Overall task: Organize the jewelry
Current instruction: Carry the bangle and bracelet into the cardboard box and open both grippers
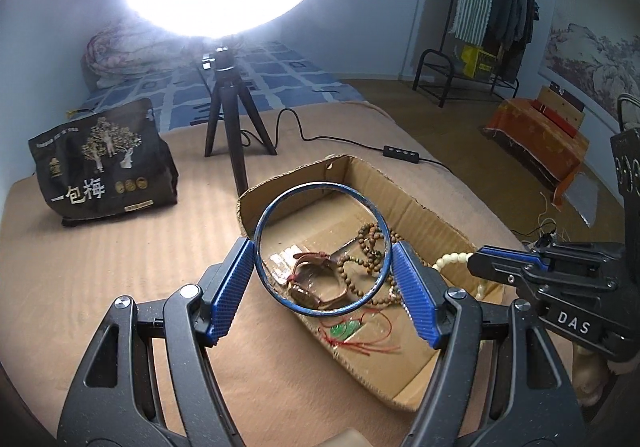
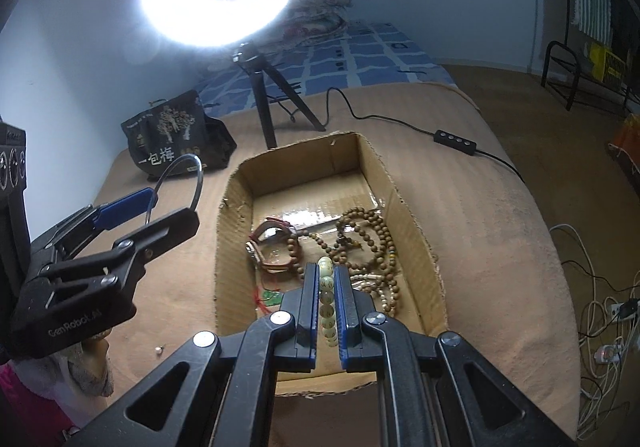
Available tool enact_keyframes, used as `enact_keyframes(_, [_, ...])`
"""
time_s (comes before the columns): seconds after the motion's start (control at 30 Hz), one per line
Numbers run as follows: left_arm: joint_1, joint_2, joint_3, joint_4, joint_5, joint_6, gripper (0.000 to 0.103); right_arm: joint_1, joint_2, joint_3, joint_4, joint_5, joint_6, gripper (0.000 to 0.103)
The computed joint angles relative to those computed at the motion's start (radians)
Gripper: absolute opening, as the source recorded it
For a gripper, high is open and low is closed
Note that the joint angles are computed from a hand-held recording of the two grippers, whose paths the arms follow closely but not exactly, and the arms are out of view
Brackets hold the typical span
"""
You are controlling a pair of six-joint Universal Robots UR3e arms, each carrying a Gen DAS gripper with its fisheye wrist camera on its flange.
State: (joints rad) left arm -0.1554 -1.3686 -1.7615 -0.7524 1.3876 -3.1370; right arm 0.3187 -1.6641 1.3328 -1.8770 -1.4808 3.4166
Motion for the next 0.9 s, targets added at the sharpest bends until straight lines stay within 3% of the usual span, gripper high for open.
enact_keyframes(0.67, [-0.046,-0.16,0.078,0.06,0.031,-0.046,0.073,-0.065,-0.01,0.07,-0.017,0.057,-0.033,0.006])
enact_keyframes(0.7, [-0.048,-0.161,0.078,0.06,0.036,-0.047,0.073,-0.065,-0.01,0.07,-0.016,0.056,-0.034,0.008])
enact_keyframes(0.8, [-0.046,-0.165,0.089,0.042,0.043,-0.054,0.074,-0.055,-0.009,0.07,-0.019,0.033,-0.033,0.031])
enact_keyframes(0.87, [-0.041,-0.167,0.096,0.029,0.047,-0.064,0.081,-0.052,-0.009,0.07,-0.015,0.024,-0.035,0.035])
enact_keyframes(0.9, [-0.037,-0.165,0.097,0.025,0.045,-0.068,0.081,-0.051,-0.008,0.067,-0.01,0.024,-0.038,0.043])
